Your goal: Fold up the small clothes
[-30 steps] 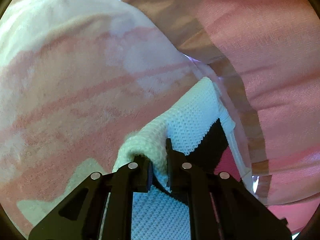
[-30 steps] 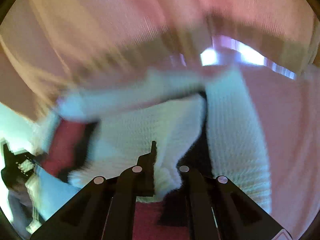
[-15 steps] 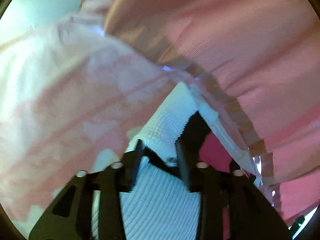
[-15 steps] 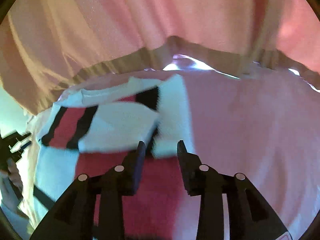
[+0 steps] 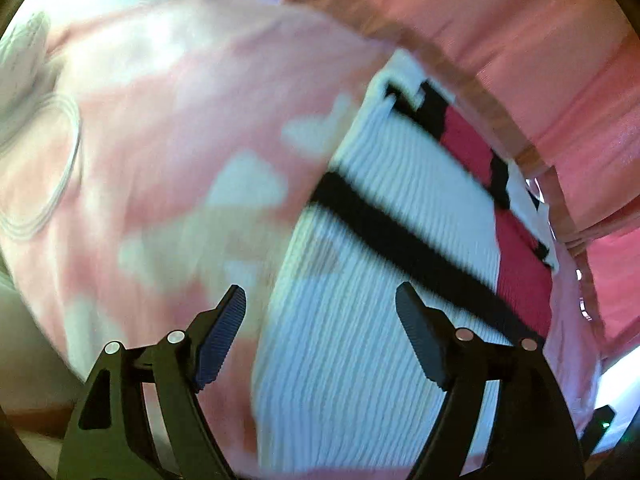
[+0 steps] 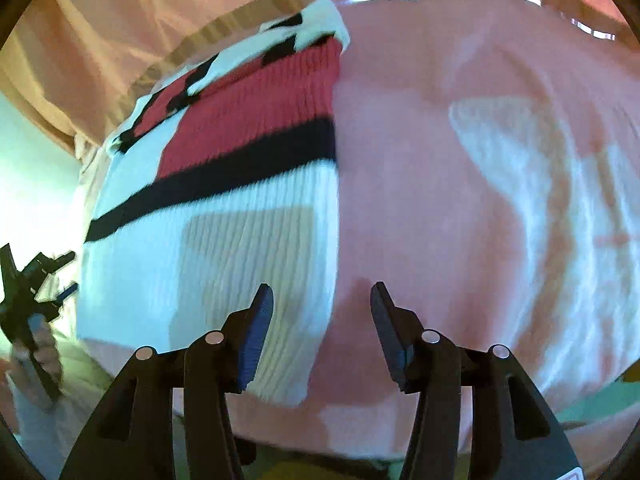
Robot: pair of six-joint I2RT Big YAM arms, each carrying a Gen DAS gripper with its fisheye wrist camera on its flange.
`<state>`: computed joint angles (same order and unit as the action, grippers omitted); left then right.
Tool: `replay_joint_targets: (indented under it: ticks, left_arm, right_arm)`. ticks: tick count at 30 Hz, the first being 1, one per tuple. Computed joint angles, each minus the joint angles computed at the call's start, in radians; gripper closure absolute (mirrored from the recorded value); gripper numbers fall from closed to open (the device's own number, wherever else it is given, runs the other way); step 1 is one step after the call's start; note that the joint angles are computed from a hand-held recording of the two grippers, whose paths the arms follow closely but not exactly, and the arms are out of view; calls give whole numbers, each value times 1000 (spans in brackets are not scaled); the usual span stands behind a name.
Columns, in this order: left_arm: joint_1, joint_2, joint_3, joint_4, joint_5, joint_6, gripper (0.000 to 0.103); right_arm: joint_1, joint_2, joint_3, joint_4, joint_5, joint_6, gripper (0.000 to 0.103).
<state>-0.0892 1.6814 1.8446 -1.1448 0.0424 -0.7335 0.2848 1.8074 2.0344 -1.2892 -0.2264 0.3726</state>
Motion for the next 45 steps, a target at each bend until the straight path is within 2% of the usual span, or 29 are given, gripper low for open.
replay_joint_targets:
  ticks: [2, 3, 7, 9, 11, 12, 13, 14, 15, 16, 18, 20, 23, 26, 31, 34, 37, 40, 42, 45]
  left_arm:
    - [-8, -39, -73, 29, 12, -27, 27]
    - [-19, -55, -93, 48, -21, -19, 27]
    - [-43, -54, -99, 56, -54, -8, 27]
    - [-48, -51, -96, 52, -60, 24, 32]
    - [-54, -41, -84, 52, -58, 56, 45]
    - [-55, -36, -77, 46, -55, 70, 46]
    - [-57, -34, -74, 40, -56, 86, 56]
    - [-54, -34, -74, 41, -26, 93, 72]
    - [-51, -36, -77, 42, -9, 90, 82]
    - [-43, -44, -90, 51, 21, 70, 94]
    - [-33, -70, -116, 73, 61, 40, 95]
    - [-40, -110, -133, 84, 49, 39, 96]
    - [-59, -157, -138, 63, 60, 57, 97]
    - [-93, -208, -159, 24, 56, 68, 97]
    - [-180, -324, -257, -44, 4, 83, 97]
    - [-225, -399, -308, -88, 6, 68, 97]
    - [-246, -472, -311, -125, -1, 16, 97]
    - [-247, -486, -234, -125, -43, 16, 97]
    - [-227, -453, -161, -98, -37, 62, 97]
    - [-187, -336, -3, -39, -41, 163, 97]
  right_arm:
    - [9, -35, -61, 48, -5, 11, 52]
    - [11, -42, -73, 58, -11, 12, 50]
    - [16, -66, -117, 110, -68, 31, 48]
    - [22, -66, -122, 127, -65, 39, 48]
    - [27, -62, -121, 143, -57, 43, 48]
    - [26, -62, -122, 148, -62, 47, 50]
    - [24, -61, -125, 162, -75, 56, 68]
    - [22, -55, -120, 156, -97, 53, 87]
    - [21, -44, -107, 136, -117, 50, 90]
    - [21, -55, -118, 153, -108, 67, 91]
    - [21, -80, -125, 174, -75, 51, 92]
    - [4, -122, -125, 192, -65, 52, 92]
    - [-15, -172, -115, 166, -31, 4, 92]
    - [-25, -226, -133, 104, 11, -50, 93]
    - [-20, -336, -243, -2, 55, -90, 93]
    - [0, -414, -307, -81, 103, -143, 93]
    - [-6, -486, -327, -142, 69, -145, 93]
    - [-21, -495, -246, -143, 14, -151, 93]
    - [-35, -445, -140, -94, 10, -187, 93]
    - [-81, -324, 19, -13, -49, -194, 93]
